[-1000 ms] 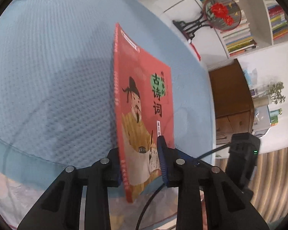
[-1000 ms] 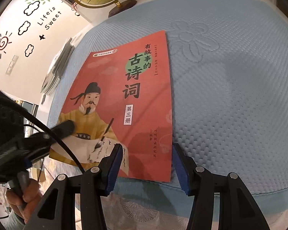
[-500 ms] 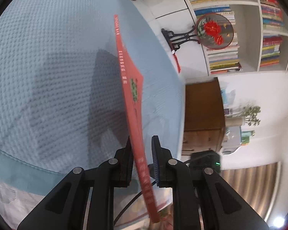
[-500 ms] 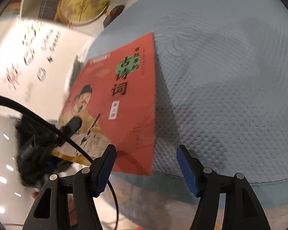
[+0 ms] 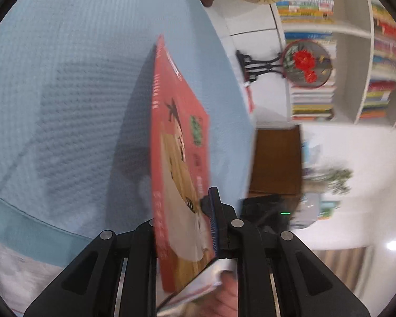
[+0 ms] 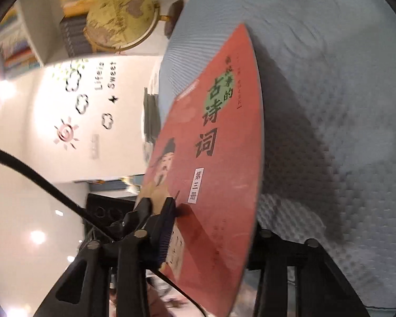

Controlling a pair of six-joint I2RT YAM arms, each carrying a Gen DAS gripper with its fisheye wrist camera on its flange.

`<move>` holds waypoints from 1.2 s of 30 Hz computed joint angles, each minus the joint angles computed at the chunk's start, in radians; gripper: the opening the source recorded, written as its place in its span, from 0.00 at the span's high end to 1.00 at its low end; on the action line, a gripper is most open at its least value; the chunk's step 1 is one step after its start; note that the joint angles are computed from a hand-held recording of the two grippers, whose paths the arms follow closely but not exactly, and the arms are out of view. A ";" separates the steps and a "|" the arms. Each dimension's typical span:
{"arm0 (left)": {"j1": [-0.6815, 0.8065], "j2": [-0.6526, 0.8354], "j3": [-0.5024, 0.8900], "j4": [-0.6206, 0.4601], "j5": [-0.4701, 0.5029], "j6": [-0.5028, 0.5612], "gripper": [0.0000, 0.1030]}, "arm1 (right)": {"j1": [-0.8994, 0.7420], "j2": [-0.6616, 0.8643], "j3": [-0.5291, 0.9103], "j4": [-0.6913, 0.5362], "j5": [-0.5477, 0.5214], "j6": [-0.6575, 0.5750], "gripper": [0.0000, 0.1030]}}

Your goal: Organize books

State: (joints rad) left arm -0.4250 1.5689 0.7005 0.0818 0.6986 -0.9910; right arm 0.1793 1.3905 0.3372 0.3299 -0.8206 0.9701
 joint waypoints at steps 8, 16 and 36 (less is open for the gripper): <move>-0.124 0.000 0.217 -0.411 -0.303 0.333 0.84 | 0.252 -0.176 0.250 -0.581 0.464 -0.340 0.68; -0.164 -0.048 0.284 -0.527 -0.416 0.478 0.84 | 0.393 -0.175 0.385 -0.740 0.680 -0.434 0.68; 0.513 0.210 0.830 -0.862 -0.011 1.003 0.84 | 0.553 0.494 1.327 -0.872 0.873 -0.415 0.67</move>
State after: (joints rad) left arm 0.0883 1.7791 1.5301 -0.7807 0.6878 0.0124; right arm 0.7327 1.8848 1.6639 -0.5421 0.0526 0.5553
